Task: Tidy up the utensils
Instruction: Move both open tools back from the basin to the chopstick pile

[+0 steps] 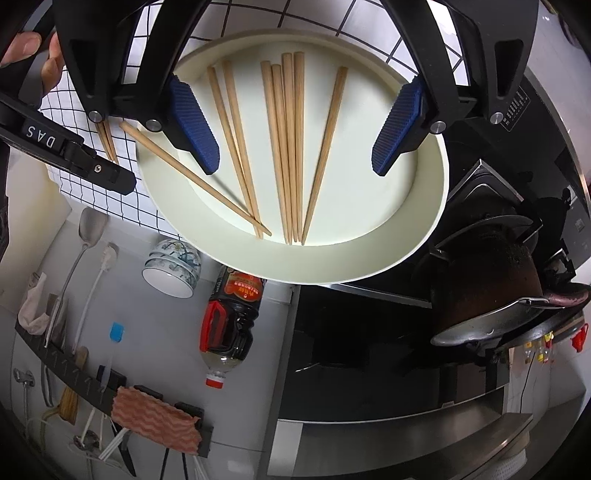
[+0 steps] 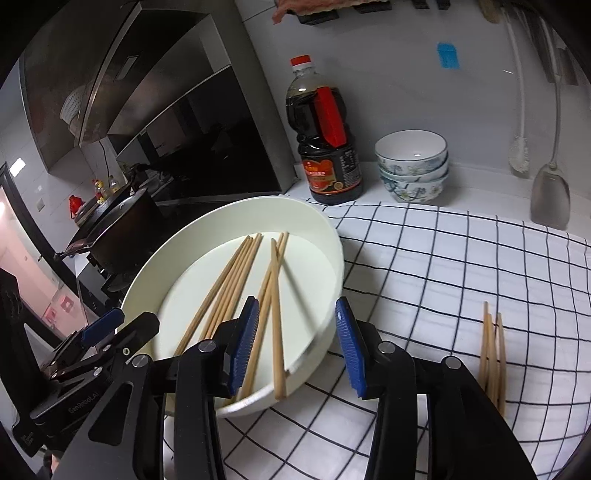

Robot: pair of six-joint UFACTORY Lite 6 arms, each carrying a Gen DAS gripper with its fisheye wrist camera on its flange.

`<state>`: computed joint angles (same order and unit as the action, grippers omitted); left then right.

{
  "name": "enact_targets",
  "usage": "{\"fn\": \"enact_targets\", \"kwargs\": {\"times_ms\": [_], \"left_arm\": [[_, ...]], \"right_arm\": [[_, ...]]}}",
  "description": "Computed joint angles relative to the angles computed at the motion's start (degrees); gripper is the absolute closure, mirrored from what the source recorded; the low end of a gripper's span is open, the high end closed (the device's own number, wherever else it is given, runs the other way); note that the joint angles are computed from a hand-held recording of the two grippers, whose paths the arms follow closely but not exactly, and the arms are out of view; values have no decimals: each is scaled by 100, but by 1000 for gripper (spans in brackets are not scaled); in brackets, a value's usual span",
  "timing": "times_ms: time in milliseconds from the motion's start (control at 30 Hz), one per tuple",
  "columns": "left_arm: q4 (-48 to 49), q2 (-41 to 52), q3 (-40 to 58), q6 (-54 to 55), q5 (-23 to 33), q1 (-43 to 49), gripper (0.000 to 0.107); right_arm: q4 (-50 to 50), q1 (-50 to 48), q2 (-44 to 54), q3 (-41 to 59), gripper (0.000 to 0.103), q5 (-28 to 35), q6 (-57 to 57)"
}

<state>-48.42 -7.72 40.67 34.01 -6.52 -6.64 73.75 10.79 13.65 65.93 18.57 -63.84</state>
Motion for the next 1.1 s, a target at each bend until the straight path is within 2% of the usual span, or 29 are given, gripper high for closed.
{"fn": "enact_targets", "kwargs": {"times_ms": [167,300,467,567,667,800,900,1100], "left_arm": [[-635,-255,-216,579,-72,-194,19],[-1858,-317,-313,1736,-310,-497,19],[-2494,-456,-481,2209,-459,-856,15],[-3104,-483,-513,2746,-714,-1242,13],[-3591,-484,-516,3135,-996,-1694,11],[-4102,-451,-461,3486,-1488,-2395,10],[-4381,-406,-389,3575,-1839,-2882,10],[-4672,-96,-150,3415,-1908,-3328,10]], "right_arm": [[54,-224,-382,-490,56,25,-73],[70,-380,-754,-915,55,-16,-188],[-45,-715,-1225,-1451,51,54,-250],[-259,-899,-1505,-1745,49,41,-231],[-327,-1186,-1761,-1995,42,217,-358],[-1039,-1303,-1998,-2095,42,-7,59],[-1422,-1511,-2044,-2085,41,80,226],[-2100,-1979,-1919,-1932,38,389,542]]}}
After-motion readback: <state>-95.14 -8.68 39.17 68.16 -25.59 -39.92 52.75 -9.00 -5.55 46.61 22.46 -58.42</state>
